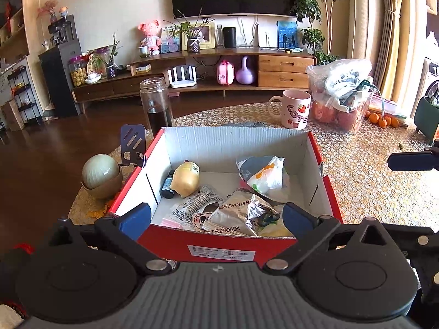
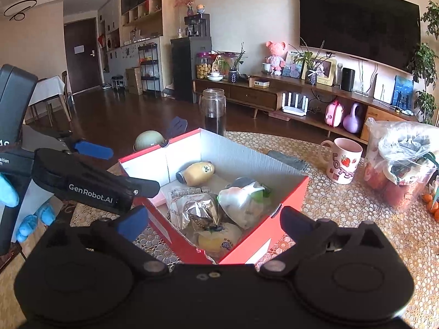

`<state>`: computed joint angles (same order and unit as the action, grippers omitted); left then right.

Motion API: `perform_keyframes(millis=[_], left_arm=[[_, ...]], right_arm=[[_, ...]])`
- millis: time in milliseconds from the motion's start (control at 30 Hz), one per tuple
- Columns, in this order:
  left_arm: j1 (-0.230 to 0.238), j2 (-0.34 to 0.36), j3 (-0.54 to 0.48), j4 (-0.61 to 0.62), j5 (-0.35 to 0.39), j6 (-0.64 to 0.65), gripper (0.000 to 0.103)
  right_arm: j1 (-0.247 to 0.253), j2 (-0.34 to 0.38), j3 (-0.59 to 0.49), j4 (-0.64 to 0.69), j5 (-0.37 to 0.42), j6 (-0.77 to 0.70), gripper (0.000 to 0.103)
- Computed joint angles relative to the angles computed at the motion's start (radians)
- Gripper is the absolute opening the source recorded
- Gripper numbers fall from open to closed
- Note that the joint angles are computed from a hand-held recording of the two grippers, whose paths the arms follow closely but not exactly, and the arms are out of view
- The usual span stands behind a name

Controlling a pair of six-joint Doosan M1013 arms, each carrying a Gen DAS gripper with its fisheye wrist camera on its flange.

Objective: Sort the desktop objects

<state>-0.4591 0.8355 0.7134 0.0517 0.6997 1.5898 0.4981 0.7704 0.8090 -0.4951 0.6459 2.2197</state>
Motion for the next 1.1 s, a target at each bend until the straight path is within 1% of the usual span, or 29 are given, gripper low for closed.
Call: perform_keyframes(millis=[200, 400, 533, 733, 1100], left_arm=[[-0.011, -0.047, 0.088, 0.012, -0.058, -0.021, 0.102], [-0.019, -0.077, 0.143, 0.021, -0.087, -0.022, 0.102], [-0.021, -0.086, 0.159, 0.000, -0.085, -0.010, 0.102], [-0.025, -0.090, 0.168, 0.016, -0.078, -0.046, 0.102], [-0.029, -0.078, 0.154, 0.024, -0.030, -0.060, 0.102]], right_arm=[[0.002, -0.035, 0.063, -0.018, -0.038, 0.054, 0.103], [0.004, -0.060, 0.111, -0.058, -0.062, 0.129, 0.103], [0.004, -0.067, 0.128, -0.076, -0.062, 0.174, 0.103], [0.003, -0.071, 0.136, -0.089, -0.054, 0.213, 0.103], [0.001, -0.072, 0.146, -0.070, -0.050, 0.225, 0.103]])
